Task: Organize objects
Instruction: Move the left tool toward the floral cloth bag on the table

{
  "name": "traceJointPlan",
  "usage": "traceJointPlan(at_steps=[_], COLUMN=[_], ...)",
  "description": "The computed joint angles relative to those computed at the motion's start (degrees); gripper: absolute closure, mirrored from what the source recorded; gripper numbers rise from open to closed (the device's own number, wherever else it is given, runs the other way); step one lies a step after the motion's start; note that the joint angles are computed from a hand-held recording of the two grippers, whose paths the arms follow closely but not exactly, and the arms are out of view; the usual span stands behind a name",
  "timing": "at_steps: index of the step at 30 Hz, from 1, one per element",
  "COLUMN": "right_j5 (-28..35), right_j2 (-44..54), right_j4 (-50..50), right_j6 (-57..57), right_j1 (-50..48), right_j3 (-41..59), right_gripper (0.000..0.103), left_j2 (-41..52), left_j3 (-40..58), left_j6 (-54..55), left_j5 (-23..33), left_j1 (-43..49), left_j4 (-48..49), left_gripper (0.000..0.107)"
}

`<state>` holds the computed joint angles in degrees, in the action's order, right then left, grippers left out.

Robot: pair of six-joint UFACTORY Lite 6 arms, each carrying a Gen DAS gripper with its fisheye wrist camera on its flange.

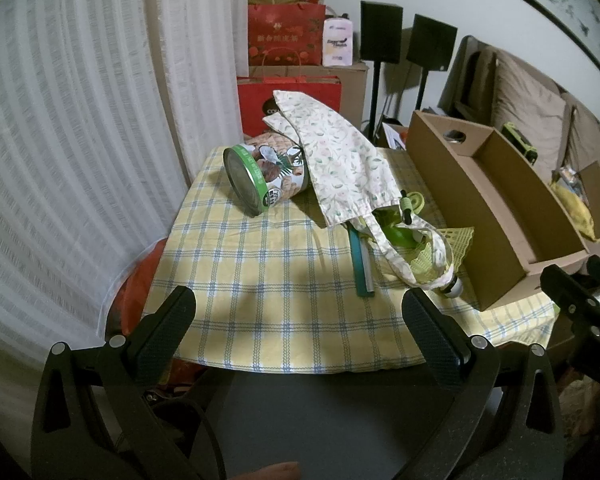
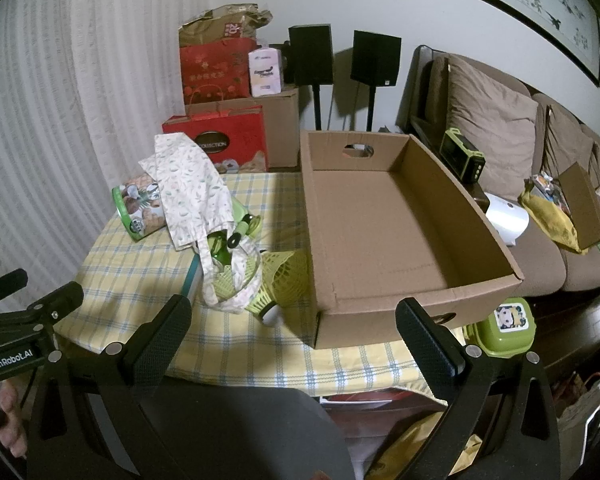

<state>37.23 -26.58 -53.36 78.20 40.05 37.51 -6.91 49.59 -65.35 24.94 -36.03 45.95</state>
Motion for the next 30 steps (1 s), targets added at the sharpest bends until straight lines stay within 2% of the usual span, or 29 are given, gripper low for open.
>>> traceJointPlan(at_steps=[12,16,22,30], right_j5=[-1.0,-0.9,-4.4,-9.0], right_j2=[0.9,1.1,4.0,8.1], right_j4=[-0.3,-0.9,-4.2,-9.0], right_j6=[-0.2,0.3,1.9,3.6], right_j1=[-0.9,-0.9,-4.2,-7.4], right_j3=[0.3,0.5,1.1,3.1], right_gripper=[0.000,0.000,0.000,0.000], left_j2=[0.1,2.6,6.3,11.4], left_j3=[-0.5,0.2,3.4,7.8], left_j6=[-1.1,-1.5,-3.1,1.2], left_j5=[-0.4,-4.3,-6.1,-9.4], left_j1=[0.0,2.5,5.5,9.5], left_j4=[1.0,1.8,3.9,1.2], left_gripper=[0.004,0.004,0.004,0.004])
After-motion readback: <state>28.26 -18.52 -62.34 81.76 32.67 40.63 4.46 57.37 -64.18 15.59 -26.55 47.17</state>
